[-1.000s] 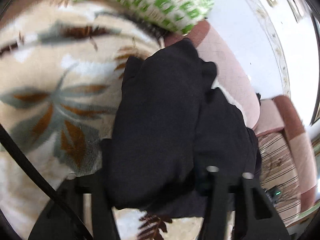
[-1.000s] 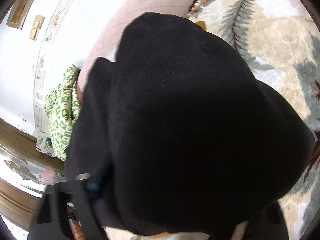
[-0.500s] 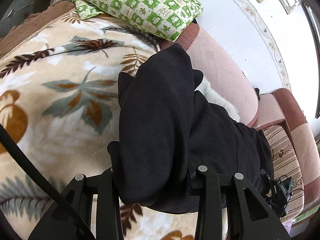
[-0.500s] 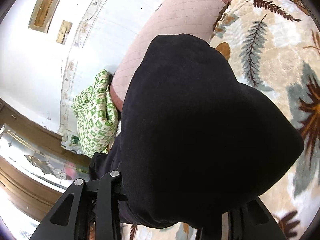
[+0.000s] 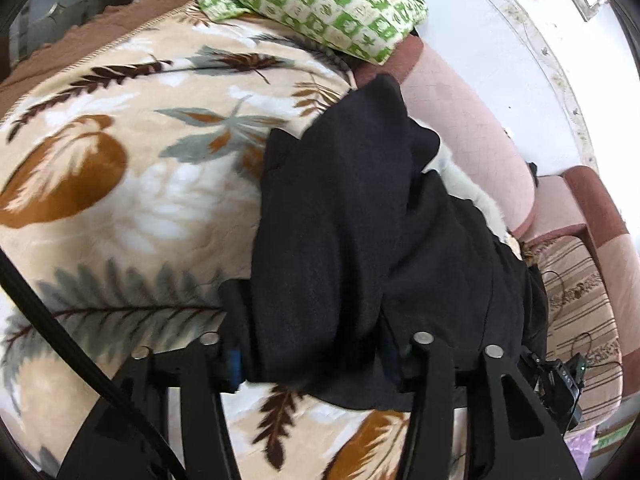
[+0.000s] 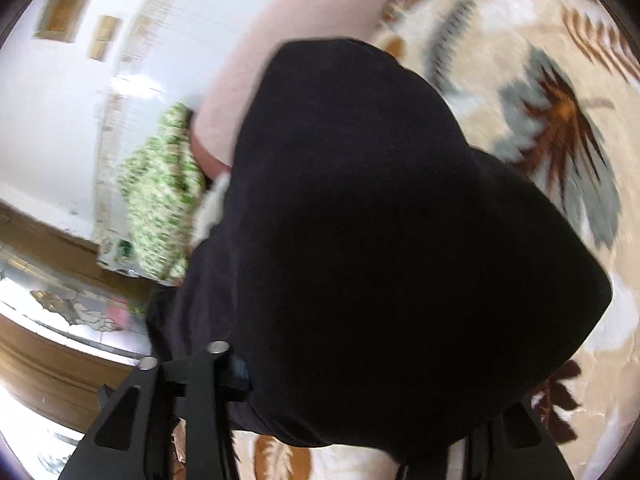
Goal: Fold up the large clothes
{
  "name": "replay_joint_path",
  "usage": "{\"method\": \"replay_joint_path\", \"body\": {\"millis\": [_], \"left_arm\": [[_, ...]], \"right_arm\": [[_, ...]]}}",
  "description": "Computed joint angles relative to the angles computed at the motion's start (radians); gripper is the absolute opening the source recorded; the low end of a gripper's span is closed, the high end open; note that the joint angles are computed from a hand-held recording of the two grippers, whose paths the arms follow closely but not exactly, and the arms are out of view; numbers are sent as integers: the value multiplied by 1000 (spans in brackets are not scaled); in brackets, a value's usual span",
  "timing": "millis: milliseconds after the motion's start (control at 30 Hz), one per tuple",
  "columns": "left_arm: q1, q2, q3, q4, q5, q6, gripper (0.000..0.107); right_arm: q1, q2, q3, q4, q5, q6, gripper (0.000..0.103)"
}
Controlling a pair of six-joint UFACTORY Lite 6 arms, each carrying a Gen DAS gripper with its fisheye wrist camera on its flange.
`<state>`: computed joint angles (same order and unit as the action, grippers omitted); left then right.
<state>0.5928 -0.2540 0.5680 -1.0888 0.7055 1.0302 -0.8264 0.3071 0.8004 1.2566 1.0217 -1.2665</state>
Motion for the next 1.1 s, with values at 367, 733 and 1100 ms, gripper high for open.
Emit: {"method": "replay_joint_path", "body": {"millis": [367,733,1100], "left_arm": [[181,-284,14,80,122,4,68],[-275,14,173,214,-293,-235,69],[-400,646,655,489,-424,-602,84]], "right_arm": [[-230,-227,-176,-35,-4,-24,78],[76,-736,-344,176,-241,-277,81],[457,70,270,348,-608,-288,72]]}}
